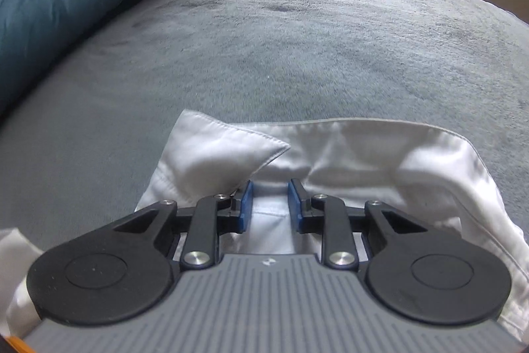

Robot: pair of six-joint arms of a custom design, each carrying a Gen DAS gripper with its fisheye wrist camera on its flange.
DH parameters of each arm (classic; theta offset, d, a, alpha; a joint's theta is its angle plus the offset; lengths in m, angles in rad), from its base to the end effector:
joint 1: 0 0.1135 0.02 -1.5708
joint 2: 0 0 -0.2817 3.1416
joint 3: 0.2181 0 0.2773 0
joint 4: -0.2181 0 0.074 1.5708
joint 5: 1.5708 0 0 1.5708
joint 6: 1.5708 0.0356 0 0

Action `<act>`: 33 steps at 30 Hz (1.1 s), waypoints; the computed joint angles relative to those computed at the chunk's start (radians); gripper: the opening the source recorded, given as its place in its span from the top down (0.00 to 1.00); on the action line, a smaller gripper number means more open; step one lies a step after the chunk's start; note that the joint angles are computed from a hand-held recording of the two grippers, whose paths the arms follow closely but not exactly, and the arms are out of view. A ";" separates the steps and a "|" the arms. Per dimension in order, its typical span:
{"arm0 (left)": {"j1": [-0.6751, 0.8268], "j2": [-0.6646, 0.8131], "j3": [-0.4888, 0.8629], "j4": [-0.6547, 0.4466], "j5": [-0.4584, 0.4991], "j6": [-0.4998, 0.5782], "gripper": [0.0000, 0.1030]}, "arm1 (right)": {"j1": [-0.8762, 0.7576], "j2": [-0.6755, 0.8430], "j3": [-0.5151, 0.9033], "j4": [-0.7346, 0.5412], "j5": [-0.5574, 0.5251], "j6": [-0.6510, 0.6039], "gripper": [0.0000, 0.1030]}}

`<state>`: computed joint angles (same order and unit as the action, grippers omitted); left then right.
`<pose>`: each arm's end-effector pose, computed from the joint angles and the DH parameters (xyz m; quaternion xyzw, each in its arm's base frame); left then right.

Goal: Fold clothes

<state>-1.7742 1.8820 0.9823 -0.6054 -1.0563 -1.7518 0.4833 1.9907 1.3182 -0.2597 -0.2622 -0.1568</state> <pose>-0.0358 -0.3271 0.1156 -0.0069 0.8634 -0.1241 0.4890 0.3929 0.2166 0.1620 -0.3351 0.8806 0.1730 0.2869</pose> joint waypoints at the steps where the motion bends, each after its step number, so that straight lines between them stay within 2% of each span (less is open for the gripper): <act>1: 0.000 0.001 0.000 0.000 -0.001 0.000 0.33 | 0.002 0.005 0.002 0.009 0.001 0.005 0.79; 11: -0.005 0.019 0.022 -0.029 -0.001 -0.013 0.32 | 0.028 0.061 0.024 0.116 0.022 0.100 0.82; 16: -0.002 0.020 0.022 -0.023 -0.001 -0.007 0.32 | -0.004 0.015 0.049 0.044 0.003 0.080 0.81; 20: -0.002 0.019 0.019 -0.019 -0.001 -0.004 0.32 | -0.067 -0.088 0.016 0.013 -0.002 0.074 0.81; 27: -0.002 0.010 0.011 -0.010 0.002 -0.006 0.32 | -0.241 -0.416 -0.113 -0.177 -0.196 -0.012 0.79; 33: 0.004 0.020 0.032 -0.040 0.013 -0.002 0.32 | -0.571 -0.751 -0.197 -0.458 -0.515 -0.104 0.77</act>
